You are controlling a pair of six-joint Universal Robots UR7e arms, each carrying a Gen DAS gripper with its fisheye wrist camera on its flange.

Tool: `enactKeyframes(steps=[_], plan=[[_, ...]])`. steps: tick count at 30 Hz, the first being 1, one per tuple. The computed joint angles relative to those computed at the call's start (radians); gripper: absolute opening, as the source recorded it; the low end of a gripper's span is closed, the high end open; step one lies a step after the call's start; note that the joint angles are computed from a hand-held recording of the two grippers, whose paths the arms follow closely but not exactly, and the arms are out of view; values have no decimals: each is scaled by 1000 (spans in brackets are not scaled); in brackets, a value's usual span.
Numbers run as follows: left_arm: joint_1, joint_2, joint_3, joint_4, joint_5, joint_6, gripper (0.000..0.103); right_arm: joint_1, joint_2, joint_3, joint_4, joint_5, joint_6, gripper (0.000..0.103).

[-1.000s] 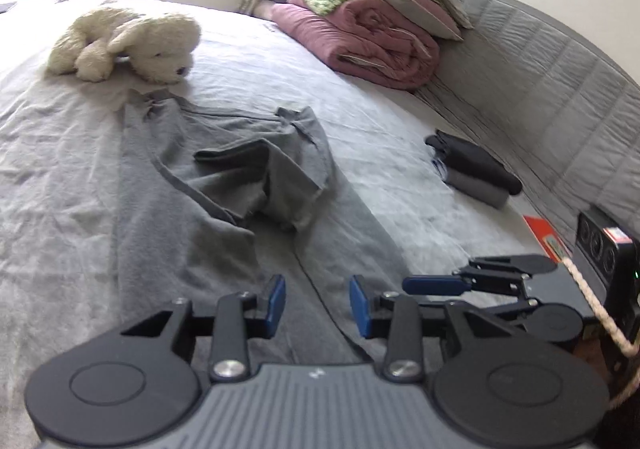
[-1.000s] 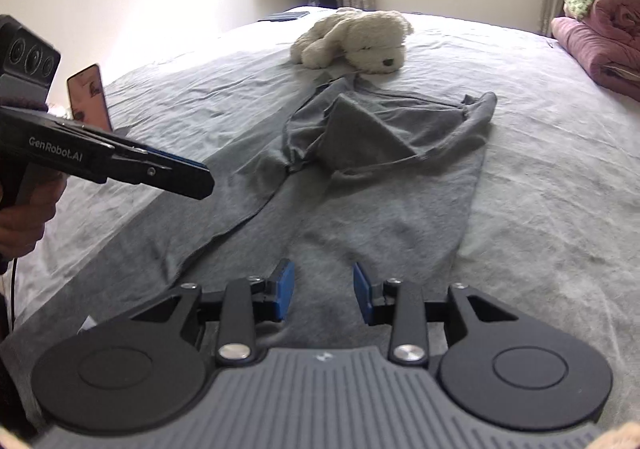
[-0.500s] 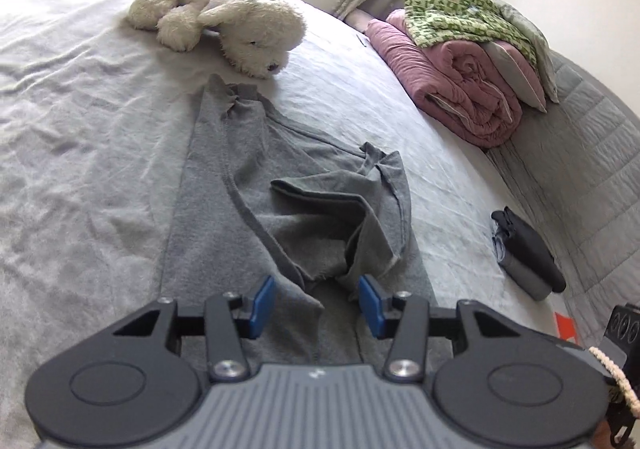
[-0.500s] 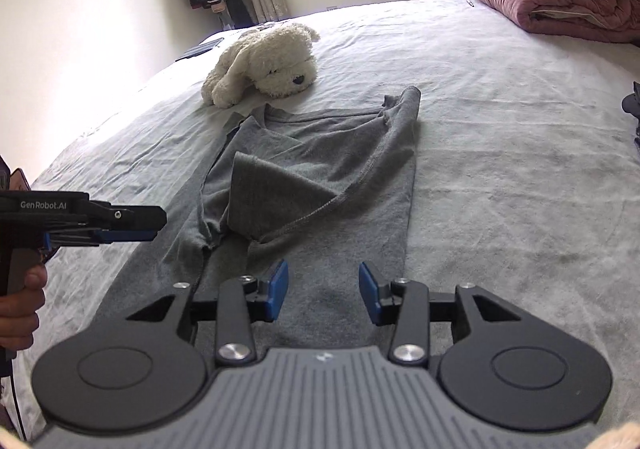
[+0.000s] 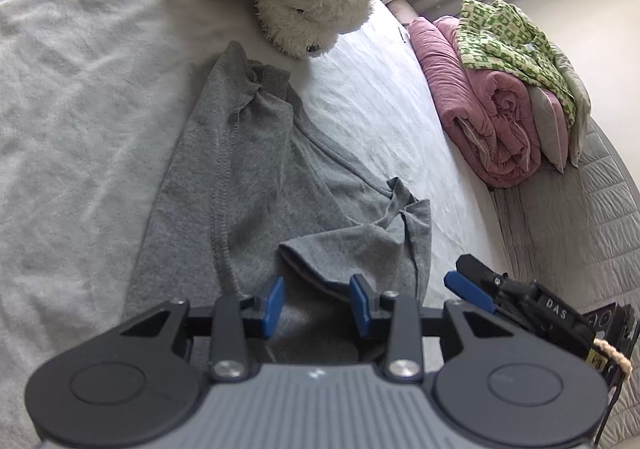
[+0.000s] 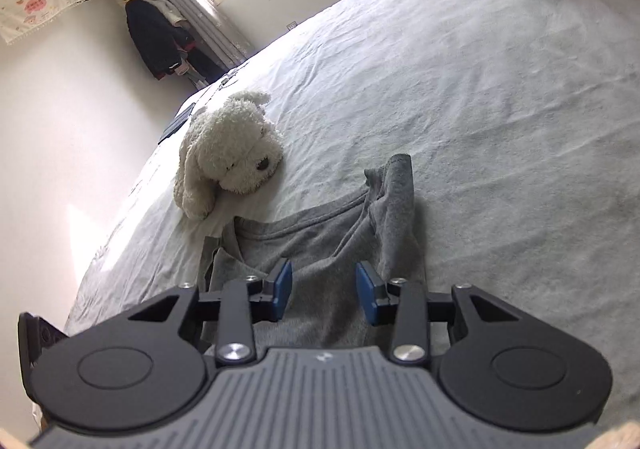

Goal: Fold clothes

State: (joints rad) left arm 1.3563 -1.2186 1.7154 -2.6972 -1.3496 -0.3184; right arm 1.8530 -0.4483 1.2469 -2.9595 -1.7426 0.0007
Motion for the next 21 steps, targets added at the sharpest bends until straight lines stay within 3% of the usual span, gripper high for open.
enactKeyframes(steps=[6, 8, 10, 14, 16, 21], plan=[[-6, 30, 9, -80, 31, -32, 28, -15, 88, -119, 21, -29, 40, 40], [-16, 36, 20, -110, 64, -36, 14, -22, 112, -135, -5, -34, 33, 39], [-24, 39, 35, -145, 96, -24, 5, -37, 125, -126, -47, -14, 41, 31], [-44, 49, 80, -266, 153, 42, 2, -52, 146, -95, -183, -7, -21, 1], [-64, 53, 117, -367, 188, 111, 2, -72, 147, -55, -269, 41, -45, 0], [-125, 78, 168, -583, 258, 311, 2, -123, 109, 7, -312, 199, 48, 2]])
